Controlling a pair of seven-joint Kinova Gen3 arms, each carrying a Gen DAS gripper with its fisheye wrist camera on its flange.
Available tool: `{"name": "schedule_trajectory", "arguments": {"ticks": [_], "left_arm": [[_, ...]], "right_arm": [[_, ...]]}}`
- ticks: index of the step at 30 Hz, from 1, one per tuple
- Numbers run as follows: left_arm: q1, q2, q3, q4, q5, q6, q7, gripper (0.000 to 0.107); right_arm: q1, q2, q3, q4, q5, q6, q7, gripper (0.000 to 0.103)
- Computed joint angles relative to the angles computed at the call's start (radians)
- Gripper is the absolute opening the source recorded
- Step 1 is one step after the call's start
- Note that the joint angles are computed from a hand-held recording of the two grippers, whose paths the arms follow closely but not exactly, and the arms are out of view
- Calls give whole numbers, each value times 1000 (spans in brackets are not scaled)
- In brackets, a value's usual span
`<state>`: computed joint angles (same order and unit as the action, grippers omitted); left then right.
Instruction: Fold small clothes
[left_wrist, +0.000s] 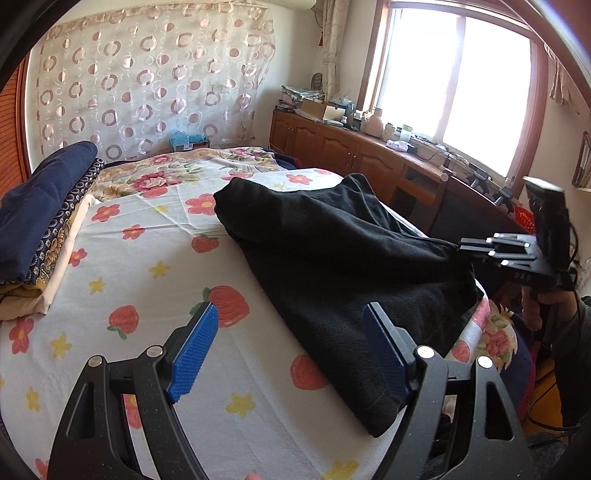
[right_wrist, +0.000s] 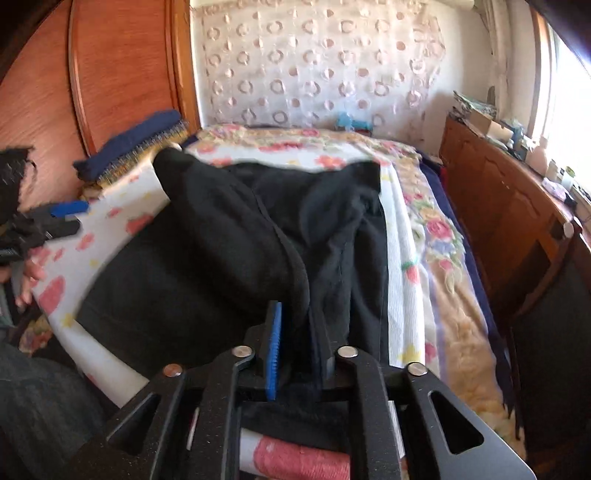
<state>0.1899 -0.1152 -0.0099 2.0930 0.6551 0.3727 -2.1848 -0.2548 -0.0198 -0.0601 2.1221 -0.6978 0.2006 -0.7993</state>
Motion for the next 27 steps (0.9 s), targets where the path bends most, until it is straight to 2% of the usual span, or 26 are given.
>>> {"name": "schedule_trajectory", "arguments": {"ticks": [1,3,5,8,10,14,16,20,25,27], "left_arm": [[-1,-1,2,1,-4,-4,5,81],[1,-5,2,5,-4,-10,9,81],[4,-5,-2,7,0,-13,6,81],[6,-3,-5,8,0,-14,7,81],[3,-3,-2,9,-9,-15,16,81],[0,-3,-6,9,-13,-14,23,81],[0,-3,-8,10,-11,-14,23,81],[-1,-2,-15,13,0,-9,8,81],[-7,3,-18,14,17,-5,-7,81],[-11,6,-15,12,19,-4,-7,81]], "right_arm": [[-11,-13,17,-7,-41,5,41,30],[-69,-21,75,-21,-85,-3,86,37],[-74,-10,66,-57,-64,-16,67,39],[-52,69,11,-161,52,3,-44,39],[-109,139,52,-254,126,45,-125,39],[-282,292,195,-439,247,101,-288,39],[-298,363,209,-532,303,164,-369,39],[-221,461,107,-688,428,301,-489,39],[-77,440,-104,-647,386,287,-369,40],[-71,421,-131,-615,421,273,-379,46]]}}
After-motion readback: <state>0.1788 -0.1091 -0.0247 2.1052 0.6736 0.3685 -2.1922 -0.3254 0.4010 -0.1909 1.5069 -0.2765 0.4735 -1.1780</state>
